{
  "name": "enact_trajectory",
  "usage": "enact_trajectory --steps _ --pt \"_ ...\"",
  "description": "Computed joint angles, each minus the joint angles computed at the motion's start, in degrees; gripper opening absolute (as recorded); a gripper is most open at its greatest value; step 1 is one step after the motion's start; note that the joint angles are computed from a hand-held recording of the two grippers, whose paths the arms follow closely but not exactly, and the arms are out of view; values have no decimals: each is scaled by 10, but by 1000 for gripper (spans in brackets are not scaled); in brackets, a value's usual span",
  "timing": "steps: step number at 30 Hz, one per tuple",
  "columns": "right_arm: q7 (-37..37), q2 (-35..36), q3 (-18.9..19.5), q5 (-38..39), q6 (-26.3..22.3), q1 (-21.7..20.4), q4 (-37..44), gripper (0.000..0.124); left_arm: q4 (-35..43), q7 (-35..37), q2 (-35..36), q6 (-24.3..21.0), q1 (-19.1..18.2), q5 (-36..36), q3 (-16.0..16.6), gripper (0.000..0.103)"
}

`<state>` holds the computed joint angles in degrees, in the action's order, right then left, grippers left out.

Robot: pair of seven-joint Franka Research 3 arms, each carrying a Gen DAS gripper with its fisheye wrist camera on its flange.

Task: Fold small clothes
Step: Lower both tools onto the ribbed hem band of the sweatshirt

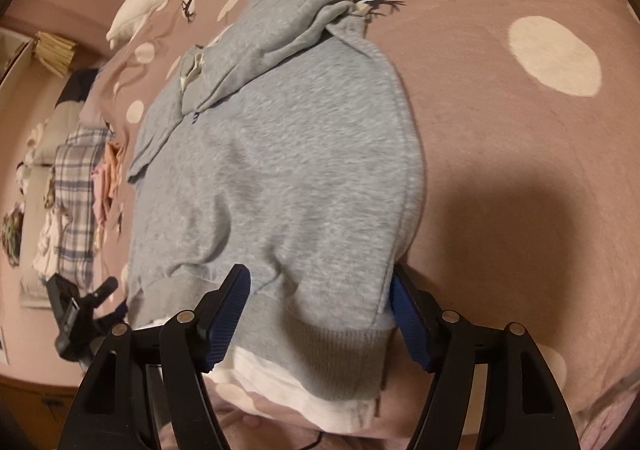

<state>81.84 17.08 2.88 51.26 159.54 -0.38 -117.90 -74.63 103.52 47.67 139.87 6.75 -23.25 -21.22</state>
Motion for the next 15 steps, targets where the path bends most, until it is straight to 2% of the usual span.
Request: enact_trajectory --steps 8,15 --pt "4 28 2 -14 13 -3 37 71 112 -22 63 -42 -30 33 10 102" --pt "-11 36 13 -13 15 -12 46 71 95 0 54 -42 -28 35 1 102"
